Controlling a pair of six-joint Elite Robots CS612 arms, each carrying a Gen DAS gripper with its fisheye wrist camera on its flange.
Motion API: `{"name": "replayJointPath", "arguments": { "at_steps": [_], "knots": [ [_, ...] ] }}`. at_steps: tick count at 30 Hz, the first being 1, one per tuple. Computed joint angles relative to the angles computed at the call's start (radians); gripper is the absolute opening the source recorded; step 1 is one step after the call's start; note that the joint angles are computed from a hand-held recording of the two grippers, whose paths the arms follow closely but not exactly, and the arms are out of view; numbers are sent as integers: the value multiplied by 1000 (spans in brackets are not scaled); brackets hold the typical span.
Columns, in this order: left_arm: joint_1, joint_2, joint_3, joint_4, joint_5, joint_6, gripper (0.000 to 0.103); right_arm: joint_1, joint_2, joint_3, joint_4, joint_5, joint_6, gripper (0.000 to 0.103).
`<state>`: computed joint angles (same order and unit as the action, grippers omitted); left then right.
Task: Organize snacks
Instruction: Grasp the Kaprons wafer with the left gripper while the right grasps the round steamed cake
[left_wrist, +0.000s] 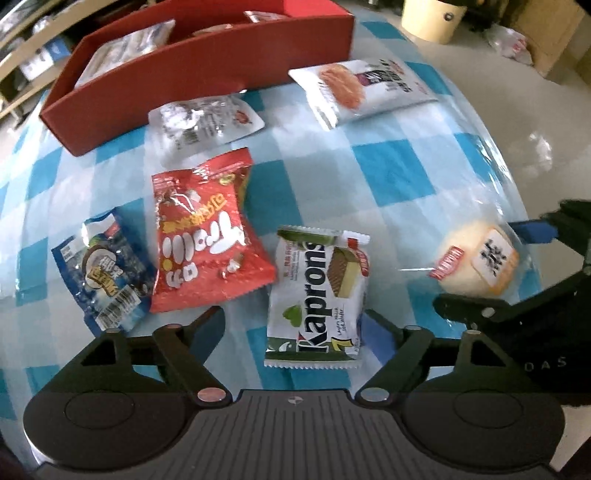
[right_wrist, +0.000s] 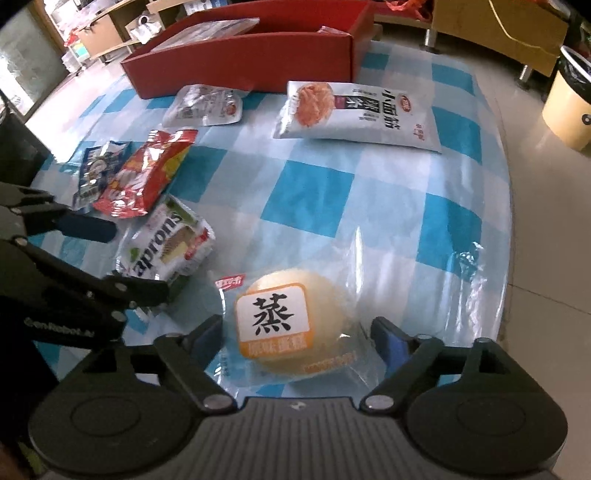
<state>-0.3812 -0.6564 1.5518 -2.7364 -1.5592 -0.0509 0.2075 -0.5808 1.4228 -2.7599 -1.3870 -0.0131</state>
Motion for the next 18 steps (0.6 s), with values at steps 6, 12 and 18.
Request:
{"name": "replayJointPath", "arguments": {
  "at_steps": [6,12,18],
  "knots": [
    [-13,17,-16,9,39,-7,85,3,12,-13,13,-35,39,102],
    [-18,18,-13,-11,60,-27,84,7,16,-16,7,-58,83,103],
    [-28,11,-2,-26,60,-6,69,22,9,-14,6,-123,17,83]
  ]
}}
